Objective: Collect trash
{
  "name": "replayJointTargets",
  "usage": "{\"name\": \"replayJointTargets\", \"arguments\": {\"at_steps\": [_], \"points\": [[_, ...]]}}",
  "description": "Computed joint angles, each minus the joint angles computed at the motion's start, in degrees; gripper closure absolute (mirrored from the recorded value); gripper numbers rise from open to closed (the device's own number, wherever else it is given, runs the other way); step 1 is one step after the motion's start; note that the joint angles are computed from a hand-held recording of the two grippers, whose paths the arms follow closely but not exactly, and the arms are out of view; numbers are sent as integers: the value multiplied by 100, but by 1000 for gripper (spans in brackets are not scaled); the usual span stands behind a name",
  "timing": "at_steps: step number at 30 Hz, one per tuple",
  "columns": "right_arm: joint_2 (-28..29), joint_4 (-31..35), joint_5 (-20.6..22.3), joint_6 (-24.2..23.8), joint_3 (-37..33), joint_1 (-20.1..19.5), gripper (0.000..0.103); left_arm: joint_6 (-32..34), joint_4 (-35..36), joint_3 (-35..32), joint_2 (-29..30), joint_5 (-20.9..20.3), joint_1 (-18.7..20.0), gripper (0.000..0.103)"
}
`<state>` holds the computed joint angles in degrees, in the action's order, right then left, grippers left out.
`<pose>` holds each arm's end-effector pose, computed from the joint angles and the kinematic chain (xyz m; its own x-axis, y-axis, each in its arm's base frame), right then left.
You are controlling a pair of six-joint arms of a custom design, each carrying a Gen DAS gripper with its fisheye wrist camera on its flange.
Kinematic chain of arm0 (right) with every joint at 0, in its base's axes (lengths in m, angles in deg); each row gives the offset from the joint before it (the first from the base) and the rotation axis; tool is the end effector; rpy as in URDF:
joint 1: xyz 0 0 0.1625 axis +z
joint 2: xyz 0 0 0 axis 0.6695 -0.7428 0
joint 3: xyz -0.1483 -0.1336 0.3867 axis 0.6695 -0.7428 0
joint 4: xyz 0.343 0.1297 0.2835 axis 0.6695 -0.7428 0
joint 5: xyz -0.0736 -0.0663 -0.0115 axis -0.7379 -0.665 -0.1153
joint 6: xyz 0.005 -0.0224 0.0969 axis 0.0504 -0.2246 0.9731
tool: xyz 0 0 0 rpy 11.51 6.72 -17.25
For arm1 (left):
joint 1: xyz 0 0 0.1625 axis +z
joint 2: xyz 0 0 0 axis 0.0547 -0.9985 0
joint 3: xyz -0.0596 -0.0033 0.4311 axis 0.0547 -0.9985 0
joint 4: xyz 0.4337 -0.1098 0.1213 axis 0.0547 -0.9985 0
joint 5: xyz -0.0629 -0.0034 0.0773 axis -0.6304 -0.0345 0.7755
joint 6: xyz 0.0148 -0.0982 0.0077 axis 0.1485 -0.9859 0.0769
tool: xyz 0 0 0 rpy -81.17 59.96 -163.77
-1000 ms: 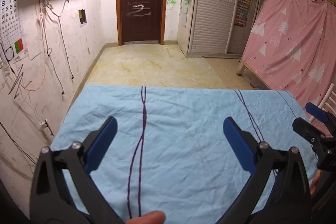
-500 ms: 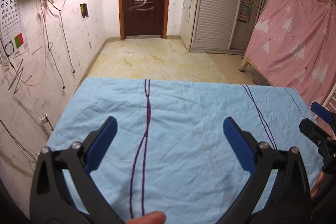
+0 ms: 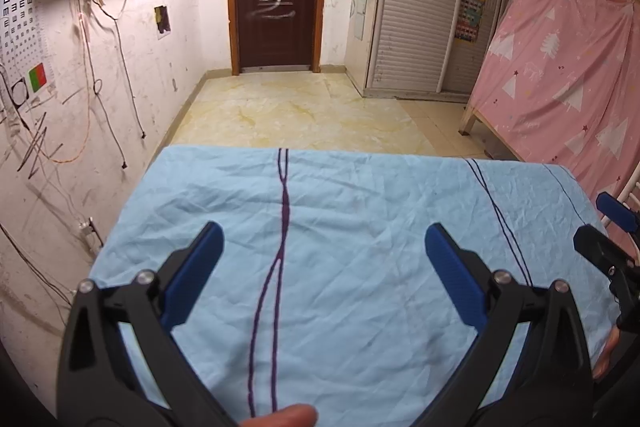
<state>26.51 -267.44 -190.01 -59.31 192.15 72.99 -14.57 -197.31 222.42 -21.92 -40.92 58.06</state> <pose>0.3315 -0.4820 -0.0170 -0.6643 -0.4822 0.5711 -0.7442 0.4976 -0.4456 0.0157 -0.4198 0.3578 -0.7410 -0.1973 -0.6418 0.4144 0.6177 -0.6684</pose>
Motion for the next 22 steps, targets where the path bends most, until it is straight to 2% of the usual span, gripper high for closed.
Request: {"name": "replayJointTargets", "arguments": {"at_steps": [11, 22], "points": [[-6, 61, -36, 63, -14, 16, 9, 152, -287, 33, 80, 26, 6, 6], [-10, 69, -51, 60, -14, -4, 9, 5, -123, 32, 16, 33, 42, 6]]}}
